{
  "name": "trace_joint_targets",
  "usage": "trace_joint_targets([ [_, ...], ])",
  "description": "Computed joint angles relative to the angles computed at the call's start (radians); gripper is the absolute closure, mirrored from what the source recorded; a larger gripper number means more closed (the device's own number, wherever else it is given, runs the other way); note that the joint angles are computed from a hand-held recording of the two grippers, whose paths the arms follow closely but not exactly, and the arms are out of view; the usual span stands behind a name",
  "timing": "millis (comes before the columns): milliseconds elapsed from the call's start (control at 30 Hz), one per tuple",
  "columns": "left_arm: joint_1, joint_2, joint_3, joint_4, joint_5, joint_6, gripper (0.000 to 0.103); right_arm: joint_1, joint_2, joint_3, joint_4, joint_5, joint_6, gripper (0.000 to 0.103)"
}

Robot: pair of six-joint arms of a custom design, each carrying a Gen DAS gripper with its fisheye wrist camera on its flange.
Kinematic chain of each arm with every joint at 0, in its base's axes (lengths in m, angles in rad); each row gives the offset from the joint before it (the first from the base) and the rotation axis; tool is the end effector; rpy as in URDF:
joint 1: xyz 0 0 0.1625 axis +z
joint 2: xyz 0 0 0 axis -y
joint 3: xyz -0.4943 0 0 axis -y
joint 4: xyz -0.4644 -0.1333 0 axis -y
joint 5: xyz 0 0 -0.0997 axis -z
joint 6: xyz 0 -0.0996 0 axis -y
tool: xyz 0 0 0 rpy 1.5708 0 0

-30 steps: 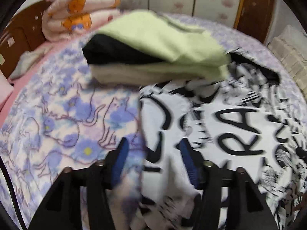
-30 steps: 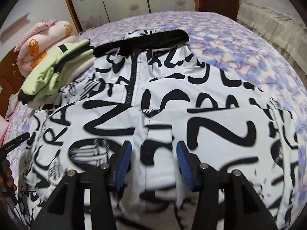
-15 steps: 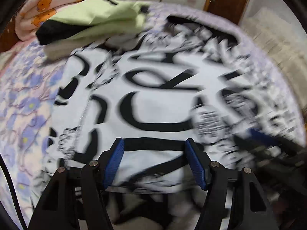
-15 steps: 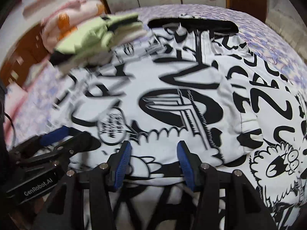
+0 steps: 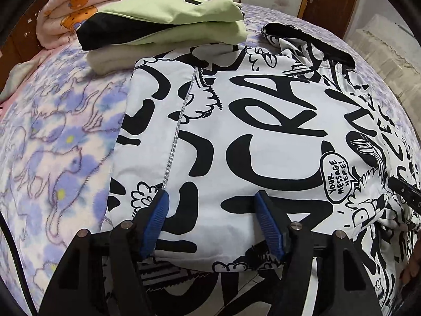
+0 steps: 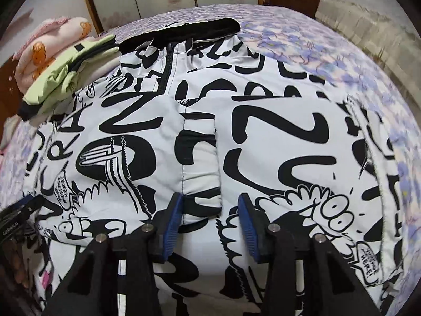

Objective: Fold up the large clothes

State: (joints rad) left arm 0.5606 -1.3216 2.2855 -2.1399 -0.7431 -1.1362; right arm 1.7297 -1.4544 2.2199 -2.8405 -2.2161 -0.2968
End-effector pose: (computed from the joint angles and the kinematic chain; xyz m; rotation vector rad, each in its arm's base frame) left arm -0.2737 -0.4158 0.1595 0.0576 2.3383 -0.6768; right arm 0.1544 -0.4998 0.3102 0.3423 -2.3954 0.5640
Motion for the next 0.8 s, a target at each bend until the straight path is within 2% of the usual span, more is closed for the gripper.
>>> trace_joint_targets([
  [200,-0.009,-0.018,-0.013,0.033,-0.025,-0.019,0.037,0.007,-0.022,-0.001,0.043,0.015,0.051,0.06],
  [333,-0.029,-0.033,-0.02,0.086,-0.028,-0.069,0.03,0.019,-0.045,0.001,0.072,0.021,0.074,0.06],
  [600,-0.068,-0.067,-0.031,0.154,-0.061,-0.139,0.029,0.049,-0.099,0.005,0.123,0.031,0.117,0.059],
  [667,-0.084,-0.074,-0.039,0.182,-0.069,-0.161,0.026,0.056,-0.112,0.006,0.129,0.032,0.126,0.059],
  [733,-0.097,-0.076,-0.052,0.21,-0.084,-0.172,0.016,0.066,-0.132,0.009,0.141,0.033,0.14,0.059],
  [800,-0.115,-0.077,-0.06,0.222,-0.09,-0.168,0.016,0.071,-0.152,0.009,0.161,0.043,0.158,0.059],
])
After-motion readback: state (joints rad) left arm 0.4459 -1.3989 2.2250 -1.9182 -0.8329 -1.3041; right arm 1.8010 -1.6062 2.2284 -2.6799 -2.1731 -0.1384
